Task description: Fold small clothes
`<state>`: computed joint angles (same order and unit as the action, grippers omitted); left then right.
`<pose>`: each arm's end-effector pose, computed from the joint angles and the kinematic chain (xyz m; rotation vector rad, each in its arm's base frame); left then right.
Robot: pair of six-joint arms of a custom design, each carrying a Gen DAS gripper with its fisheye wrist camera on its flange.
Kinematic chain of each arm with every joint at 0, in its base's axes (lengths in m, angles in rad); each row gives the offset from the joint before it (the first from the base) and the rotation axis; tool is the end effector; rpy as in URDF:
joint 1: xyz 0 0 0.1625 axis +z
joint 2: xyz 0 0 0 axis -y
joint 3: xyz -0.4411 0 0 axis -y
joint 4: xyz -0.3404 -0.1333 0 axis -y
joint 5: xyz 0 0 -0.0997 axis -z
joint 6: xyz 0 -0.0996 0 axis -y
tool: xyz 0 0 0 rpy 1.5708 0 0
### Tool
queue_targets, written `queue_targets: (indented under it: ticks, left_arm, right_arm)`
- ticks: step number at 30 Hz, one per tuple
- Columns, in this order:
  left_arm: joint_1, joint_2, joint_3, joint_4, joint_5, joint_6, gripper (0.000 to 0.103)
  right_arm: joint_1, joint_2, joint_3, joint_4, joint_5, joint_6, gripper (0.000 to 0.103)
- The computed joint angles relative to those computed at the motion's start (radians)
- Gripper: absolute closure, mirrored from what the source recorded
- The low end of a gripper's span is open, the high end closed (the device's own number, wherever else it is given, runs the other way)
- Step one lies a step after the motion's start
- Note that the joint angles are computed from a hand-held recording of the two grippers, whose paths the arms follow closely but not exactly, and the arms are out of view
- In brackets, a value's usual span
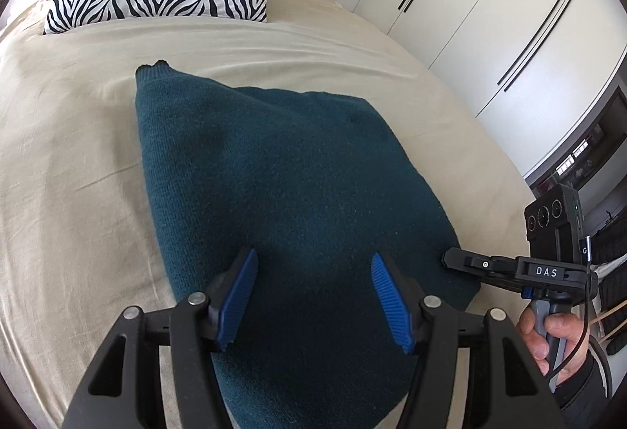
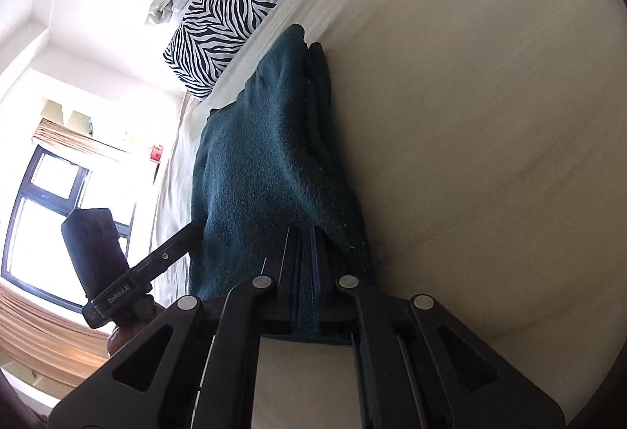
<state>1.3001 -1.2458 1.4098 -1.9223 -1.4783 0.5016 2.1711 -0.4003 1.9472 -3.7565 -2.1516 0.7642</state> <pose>-0.0213 -0.6096 0.4461 1.1240 2.7996 -0.2657 0.3722 -0.4045 -0.0133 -0.5086 -2.7874 1.2551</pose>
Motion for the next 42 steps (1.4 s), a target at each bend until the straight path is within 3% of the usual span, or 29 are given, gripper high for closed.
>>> queue_targets:
  ticks: [2, 4, 5, 6, 7, 8, 10, 12, 14, 15, 18, 22, 28, 33, 42]
  left_arm:
    - [0.020, -0.024, -0.005, -0.029, -0.049, -0.033, 0.039]
    - [0.045, -0.036, -0.014, -0.062, -0.086, -0.077, 0.029]
    - [0.056, -0.035, -0.021, -0.069, -0.093, -0.094, 0.028]
    - [0.063, -0.025, -0.037, -0.059, -0.083, -0.108, 0.026]
    - [0.067, -0.010, -0.057, -0.035, -0.066, -0.122, 0.026]
    - [0.073, 0.005, -0.077, -0.007, -0.055, -0.135, 0.026]
    - [0.092, 0.037, -0.127, 0.055, -0.074, -0.169, 0.026]
    - [0.107, 0.075, -0.179, 0.122, -0.085, -0.221, 0.026]
    - [0.118, 0.116, -0.226, 0.189, -0.097, -0.263, 0.026]
    - [0.122, 0.129, -0.239, 0.206, -0.106, -0.274, 0.026]
    - [0.110, 0.146, -0.248, 0.216, -0.095, -0.271, 0.026]
    - [0.071, 0.157, -0.238, 0.213, -0.014, -0.278, 0.043]
    - [0.059, 0.157, -0.270, 0.253, 0.000, -0.263, 0.060]
    - [0.058, 0.090, -0.272, 0.280, -0.003, -0.208, 0.061]
    - [0.147, -0.039, -0.385, 0.434, 0.020, -0.058, 0.061]
  right_arm:
    - [0.035, -0.016, -0.007, 0.027, -0.058, -0.007, 0.094]
    - [0.051, -0.032, 0.003, 0.002, -0.085, -0.035, 0.083]
    - [0.051, -0.044, 0.004, 0.020, -0.095, -0.033, 0.064]
    - [0.048, -0.061, 0.007, 0.056, -0.108, -0.009, 0.035]
    - [0.034, -0.079, 0.004, 0.091, -0.106, 0.010, 0.028]
    - [0.019, -0.085, 0.006, 0.089, -0.086, 0.007, 0.027]
    - [-0.010, -0.093, 0.006, 0.064, -0.042, -0.016, 0.028]
    - [-0.051, -0.091, 0.009, 0.020, 0.052, -0.043, 0.028]
    - [-0.101, -0.094, -0.007, 0.075, 0.142, -0.020, 0.032]
    - [-0.122, -0.094, -0.018, 0.108, 0.170, -0.006, 0.043]
    - [-0.157, -0.079, -0.058, 0.152, 0.219, -0.012, 0.057]
    - [-0.159, -0.078, -0.124, 0.289, 0.188, -0.014, 0.072]
    - [-0.082, -0.073, -0.243, 0.540, 0.013, -0.003, 0.080]
    - [0.009, -0.050, -0.348, 0.668, -0.065, 0.005, 0.082]
    - [0.166, 0.138, -0.612, 0.739, -0.025, 0.013, 0.082]
